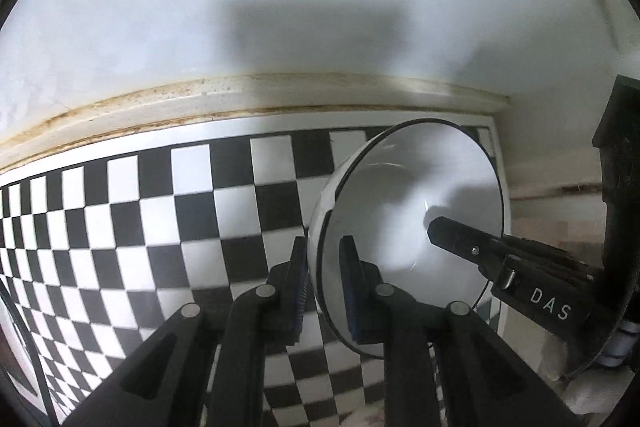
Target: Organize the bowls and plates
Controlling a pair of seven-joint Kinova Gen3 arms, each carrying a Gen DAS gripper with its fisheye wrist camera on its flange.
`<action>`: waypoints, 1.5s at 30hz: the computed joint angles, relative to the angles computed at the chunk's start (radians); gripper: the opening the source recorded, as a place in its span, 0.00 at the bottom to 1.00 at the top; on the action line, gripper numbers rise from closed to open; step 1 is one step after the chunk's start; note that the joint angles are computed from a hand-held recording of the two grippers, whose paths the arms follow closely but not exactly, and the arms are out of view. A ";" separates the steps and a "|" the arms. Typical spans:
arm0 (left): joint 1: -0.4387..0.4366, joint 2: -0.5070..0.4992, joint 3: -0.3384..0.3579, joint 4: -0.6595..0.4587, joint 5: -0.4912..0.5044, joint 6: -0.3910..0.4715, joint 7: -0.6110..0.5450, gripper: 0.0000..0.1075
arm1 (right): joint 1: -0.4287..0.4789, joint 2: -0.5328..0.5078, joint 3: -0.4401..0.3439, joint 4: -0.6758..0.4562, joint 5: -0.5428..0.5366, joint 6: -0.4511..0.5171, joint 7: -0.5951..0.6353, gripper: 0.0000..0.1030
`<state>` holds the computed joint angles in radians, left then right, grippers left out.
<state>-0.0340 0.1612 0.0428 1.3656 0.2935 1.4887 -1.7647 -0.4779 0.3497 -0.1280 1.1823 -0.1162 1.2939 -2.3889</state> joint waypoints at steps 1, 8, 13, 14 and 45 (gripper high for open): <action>0.006 -0.018 0.001 0.014 0.003 -0.001 -0.004 0.13 | -0.010 -0.019 0.000 0.011 0.008 0.003 -0.013 0.08; -0.017 -0.154 -0.027 0.089 0.027 0.061 -0.078 0.13 | -0.082 -0.149 -0.028 0.073 0.068 0.053 -0.143 0.08; -0.033 -0.255 -0.071 0.132 0.040 0.127 -0.154 0.13 | -0.127 -0.256 -0.072 0.140 0.110 0.069 -0.246 0.08; -0.029 -0.277 -0.080 0.142 0.042 0.143 -0.157 0.13 | -0.133 -0.280 -0.083 0.155 0.116 0.070 -0.267 0.08; 0.205 -0.480 0.189 0.602 -0.212 -0.050 0.079 0.13 | -0.180 -0.519 -0.308 0.684 -0.019 -0.147 -0.593 0.08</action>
<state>0.1709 -0.3189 0.2313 1.9680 0.0812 1.4390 -1.6860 -0.6581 -0.1694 -0.4359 1.8663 -0.1356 1.1469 -2.9821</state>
